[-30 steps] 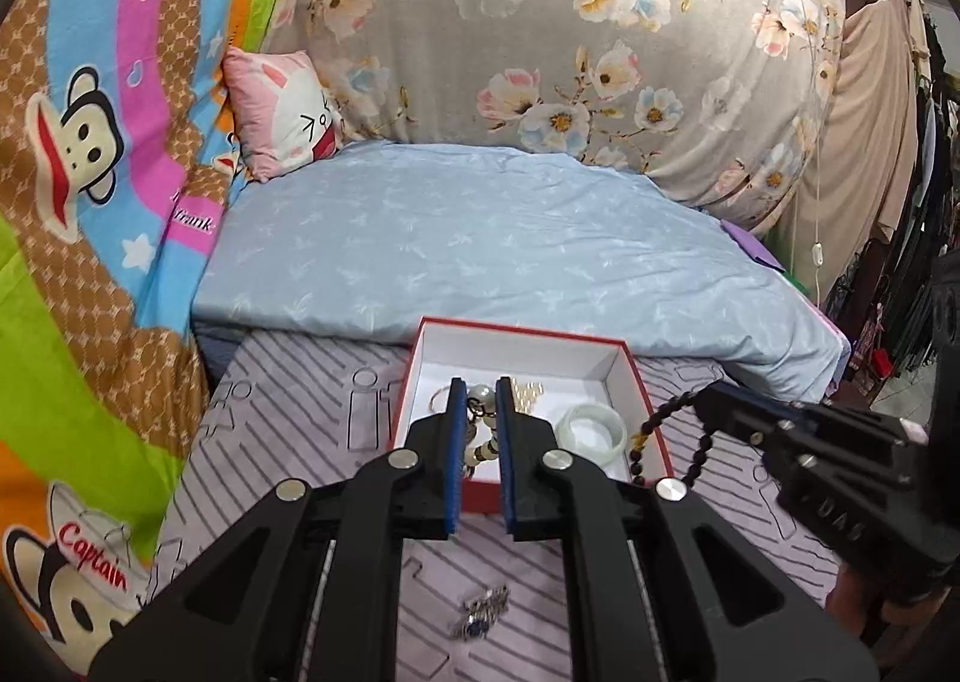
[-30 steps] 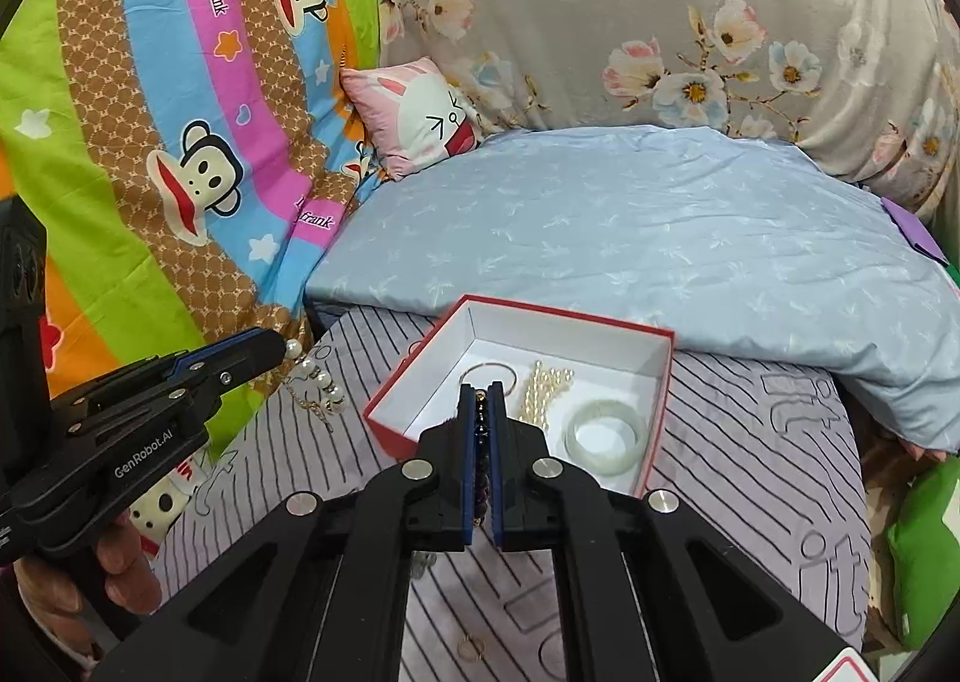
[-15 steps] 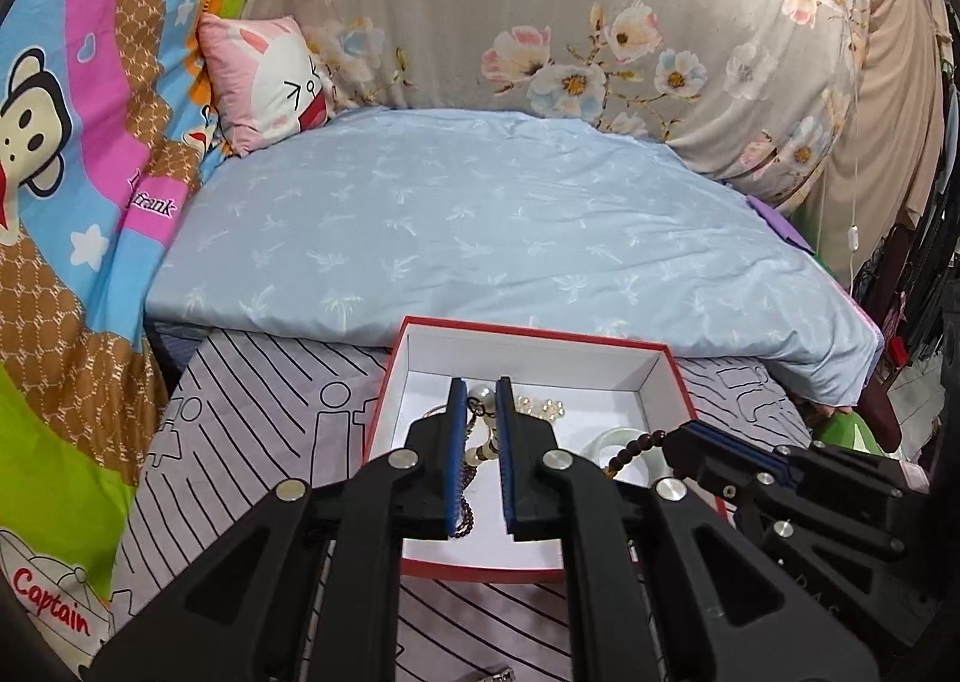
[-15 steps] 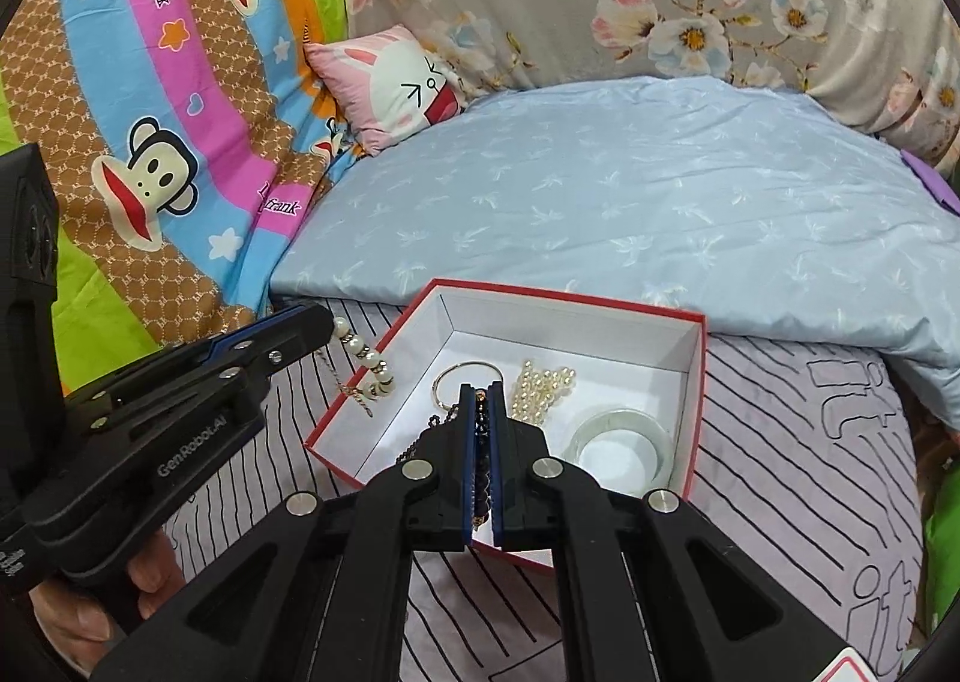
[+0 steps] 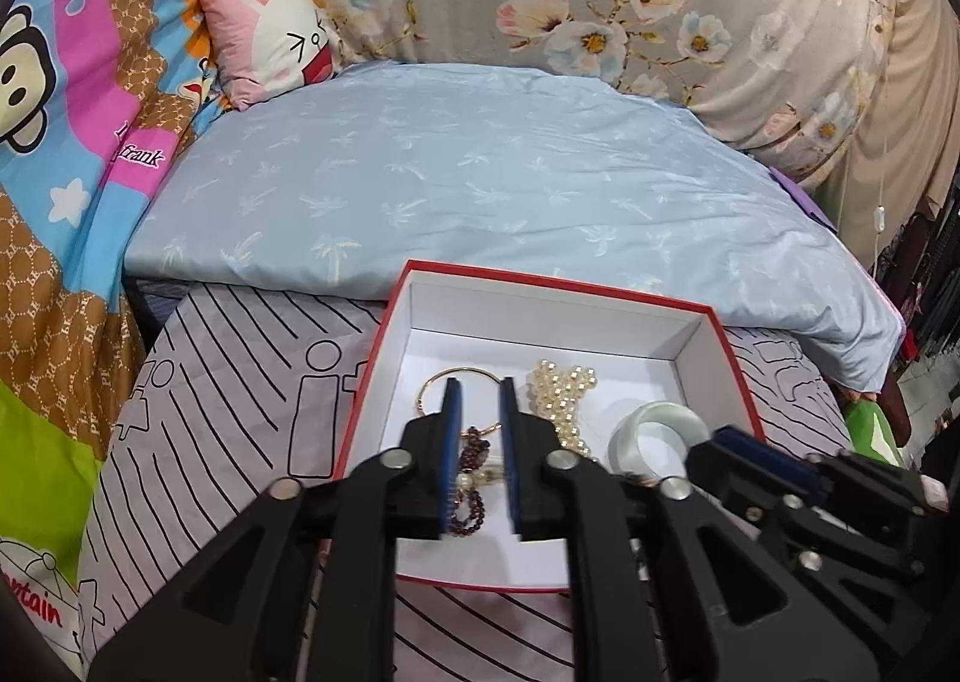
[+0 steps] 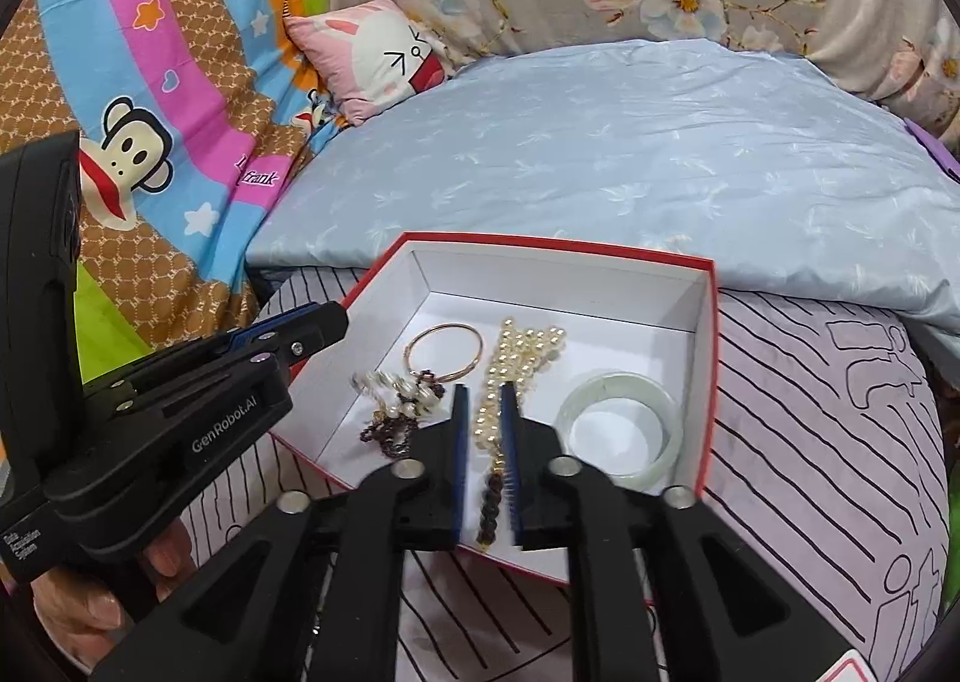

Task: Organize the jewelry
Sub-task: 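Open both tools to drop the bracelet and earring into the box, then withdraw both tools from the box toward the silver earrings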

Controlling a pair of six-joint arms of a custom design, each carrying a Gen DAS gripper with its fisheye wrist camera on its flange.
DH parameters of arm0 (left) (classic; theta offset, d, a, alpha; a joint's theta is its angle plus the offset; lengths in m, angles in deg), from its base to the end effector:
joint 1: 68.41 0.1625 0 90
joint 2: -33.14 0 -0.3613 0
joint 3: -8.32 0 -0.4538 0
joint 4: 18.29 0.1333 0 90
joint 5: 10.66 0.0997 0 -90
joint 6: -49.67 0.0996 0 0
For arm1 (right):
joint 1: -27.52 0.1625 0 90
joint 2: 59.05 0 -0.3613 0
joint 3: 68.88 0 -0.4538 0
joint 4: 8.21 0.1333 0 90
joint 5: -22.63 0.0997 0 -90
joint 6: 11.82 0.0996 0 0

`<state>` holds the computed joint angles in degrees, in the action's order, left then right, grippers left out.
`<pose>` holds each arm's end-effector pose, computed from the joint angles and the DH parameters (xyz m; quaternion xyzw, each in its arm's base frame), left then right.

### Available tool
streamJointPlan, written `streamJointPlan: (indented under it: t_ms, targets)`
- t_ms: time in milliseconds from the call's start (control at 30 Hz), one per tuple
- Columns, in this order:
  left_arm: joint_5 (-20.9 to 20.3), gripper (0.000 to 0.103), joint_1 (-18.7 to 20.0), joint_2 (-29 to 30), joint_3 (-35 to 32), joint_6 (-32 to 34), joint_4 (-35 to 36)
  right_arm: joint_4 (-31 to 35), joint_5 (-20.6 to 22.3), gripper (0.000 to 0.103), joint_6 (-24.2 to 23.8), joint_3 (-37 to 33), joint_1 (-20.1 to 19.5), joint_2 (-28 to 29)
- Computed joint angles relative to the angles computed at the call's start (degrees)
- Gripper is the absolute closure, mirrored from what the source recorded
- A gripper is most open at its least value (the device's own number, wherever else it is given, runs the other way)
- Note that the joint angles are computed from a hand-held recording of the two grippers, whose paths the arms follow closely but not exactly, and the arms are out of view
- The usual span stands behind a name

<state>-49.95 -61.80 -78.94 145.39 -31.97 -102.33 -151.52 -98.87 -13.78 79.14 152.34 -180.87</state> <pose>-0.3022 -0.2468 0.2002 0.1275 0.8691 -0.3778 0.2928 0.2632 -0.2361 0.2390 0.2348 -0.9079 0.2910 0.1893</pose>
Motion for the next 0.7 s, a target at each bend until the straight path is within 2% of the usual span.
streamJointPlan:
  t_ms: [33, 67, 133, 267, 367, 467, 567, 700]
  targets:
    - [0.2, 0.059, -0.1, -0.2, 0.0, -0.9, 0.7, -0.1, -0.6, 0.071, 0.2, 0.2, 0.4, -0.9]
    - [0.7, 0.041, -0.7, -0.6, -0.2, -3.6, 3.0, 0.4, -0.9, 0.067, 0.2, 0.3, 0.8, -1.8]
    - [1.6, 0.032, -2.5, -1.2, -0.9, -8.7, 8.2, 1.7, -2.9, 0.061, 0.7, 0.5, 2.6, -4.2]
    - [0.2, 0.032, -7.4, -3.3, -2.3, -15.5, 17.7, 9.9, -6.3, 0.060, 3.6, 1.4, 6.6, -12.0]
    - [-3.2, 0.031, -12.2, -4.5, -3.1, -20.9, 24.8, 18.2, -9.4, 0.060, 7.3, 2.4, 9.9, -19.0]
    - [-8.5, 0.030, -17.4, -4.7, -3.3, -25.9, 31.0, 29.4, -12.2, 0.061, 13.6, 3.2, 13.7, -26.8]
    - [-14.8, 0.030, -22.2, -7.2, -1.8, -29.5, 32.7, 42.5, -15.5, 0.061, 22.0, 3.5, 18.7, -33.1]
    - [-23.0, 0.030, -29.1, -9.6, 0.1, -34.8, 34.3, 60.0, -15.4, 0.061, 34.9, 2.9, 25.1, -38.8]
